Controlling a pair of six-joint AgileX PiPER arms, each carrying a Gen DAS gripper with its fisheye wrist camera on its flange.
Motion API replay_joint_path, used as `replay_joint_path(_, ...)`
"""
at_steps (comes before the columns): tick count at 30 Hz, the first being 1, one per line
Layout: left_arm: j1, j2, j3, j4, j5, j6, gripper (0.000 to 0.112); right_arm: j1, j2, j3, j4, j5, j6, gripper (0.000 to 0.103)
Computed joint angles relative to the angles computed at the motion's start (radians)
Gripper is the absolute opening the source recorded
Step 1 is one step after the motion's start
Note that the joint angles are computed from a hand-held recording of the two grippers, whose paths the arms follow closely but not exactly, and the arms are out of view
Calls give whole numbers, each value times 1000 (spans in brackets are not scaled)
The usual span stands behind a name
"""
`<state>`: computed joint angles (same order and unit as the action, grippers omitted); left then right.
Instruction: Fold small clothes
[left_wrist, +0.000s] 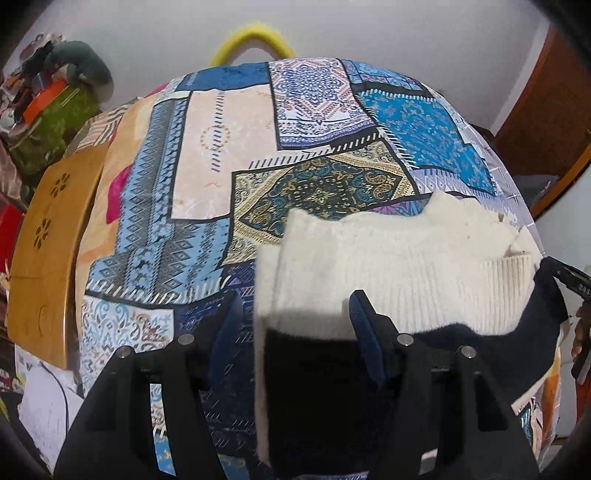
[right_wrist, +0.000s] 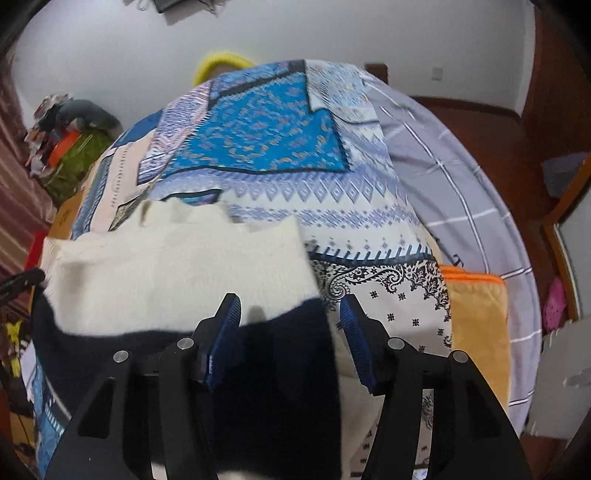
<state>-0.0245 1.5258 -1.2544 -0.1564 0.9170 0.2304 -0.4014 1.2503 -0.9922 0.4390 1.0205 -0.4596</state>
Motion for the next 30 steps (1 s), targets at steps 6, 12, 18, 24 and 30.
replay_joint_path(6,-49,11,11,24,-48,-17,59,23,84,-9,18,-43,-11,51)
replay_joint_path(12,-85,14,33,74,-96,-45,40,66,90,6,23,-96,-18,15)
replay_joint_path(18,-79,18,39,103,-113,-78,28,69,53,22,-28,-150,12,6)
replay_joint_path(24,-54,7,50,90,-120,-52,16,-4,30,30,36,-130,-76,5)
replay_joint_path(30,-13,17,40,27,-110,-21,11,-38,82,-9,96,-30,-91,28)
